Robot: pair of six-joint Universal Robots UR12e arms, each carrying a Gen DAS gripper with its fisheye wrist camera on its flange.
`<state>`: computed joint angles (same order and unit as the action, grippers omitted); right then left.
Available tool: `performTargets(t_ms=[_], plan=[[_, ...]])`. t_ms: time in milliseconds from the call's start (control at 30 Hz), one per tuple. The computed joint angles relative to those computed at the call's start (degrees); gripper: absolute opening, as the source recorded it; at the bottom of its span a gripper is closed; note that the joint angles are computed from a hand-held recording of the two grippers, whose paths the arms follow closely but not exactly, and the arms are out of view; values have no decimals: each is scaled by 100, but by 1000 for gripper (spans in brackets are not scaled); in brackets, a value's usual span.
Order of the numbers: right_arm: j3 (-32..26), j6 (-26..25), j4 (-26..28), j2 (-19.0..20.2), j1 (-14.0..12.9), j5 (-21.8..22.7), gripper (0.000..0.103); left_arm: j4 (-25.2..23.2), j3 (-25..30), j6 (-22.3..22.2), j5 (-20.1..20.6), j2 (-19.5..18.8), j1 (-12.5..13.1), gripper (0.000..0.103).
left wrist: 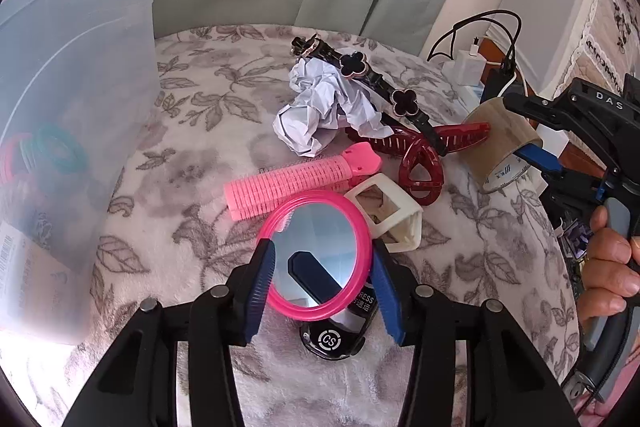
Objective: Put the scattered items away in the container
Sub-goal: 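Grasp the pink round mirror with left gripper while right gripper grasps brown tape roll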
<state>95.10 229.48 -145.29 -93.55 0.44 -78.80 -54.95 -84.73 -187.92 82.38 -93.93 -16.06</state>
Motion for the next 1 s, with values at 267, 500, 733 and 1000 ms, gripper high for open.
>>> performTargets(t_ms=[267,500,733,1000], plan=[[-10,142,-22,85,-43,-51,32,85,-54,-152,86,43,77,38],[10,180,-169,117,-76,15,29,307,-95,-8,431,46,46,25],[16,218,-285,123,-82,36,22,552,-109,152,1049,58,-42,12],[110,274,-436,-2,-91,33,10,521,-147,81,1263,116,-15,8]])
